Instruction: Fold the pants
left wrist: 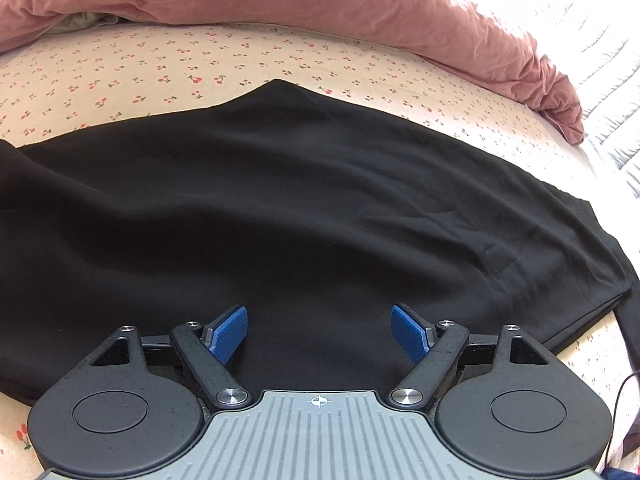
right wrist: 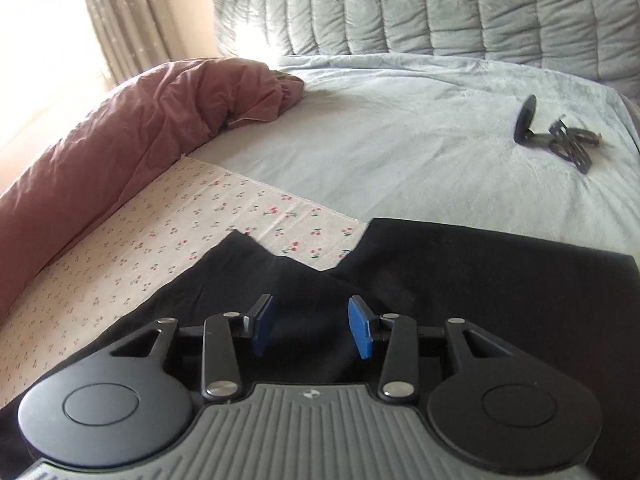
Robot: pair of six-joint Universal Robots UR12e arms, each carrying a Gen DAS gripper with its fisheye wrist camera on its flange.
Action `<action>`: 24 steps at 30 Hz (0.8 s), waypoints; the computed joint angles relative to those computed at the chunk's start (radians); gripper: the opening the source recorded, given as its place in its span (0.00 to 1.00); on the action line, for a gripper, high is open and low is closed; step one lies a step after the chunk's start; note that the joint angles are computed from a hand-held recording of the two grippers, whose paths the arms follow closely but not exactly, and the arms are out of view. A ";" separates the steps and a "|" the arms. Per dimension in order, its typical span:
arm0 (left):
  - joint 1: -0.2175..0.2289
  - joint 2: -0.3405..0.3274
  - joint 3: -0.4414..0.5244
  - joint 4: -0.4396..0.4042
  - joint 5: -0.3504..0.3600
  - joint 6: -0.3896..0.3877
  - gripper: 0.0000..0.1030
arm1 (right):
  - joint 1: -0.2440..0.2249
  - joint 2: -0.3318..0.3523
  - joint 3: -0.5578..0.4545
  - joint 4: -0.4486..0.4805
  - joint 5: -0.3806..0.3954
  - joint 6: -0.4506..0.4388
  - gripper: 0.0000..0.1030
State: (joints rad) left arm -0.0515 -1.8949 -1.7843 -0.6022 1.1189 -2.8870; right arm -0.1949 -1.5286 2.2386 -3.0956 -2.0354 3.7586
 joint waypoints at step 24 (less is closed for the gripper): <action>0.084 0.085 -0.092 -0.061 -0.080 0.127 0.80 | 0.149 0.068 -0.071 0.131 0.400 -0.731 0.48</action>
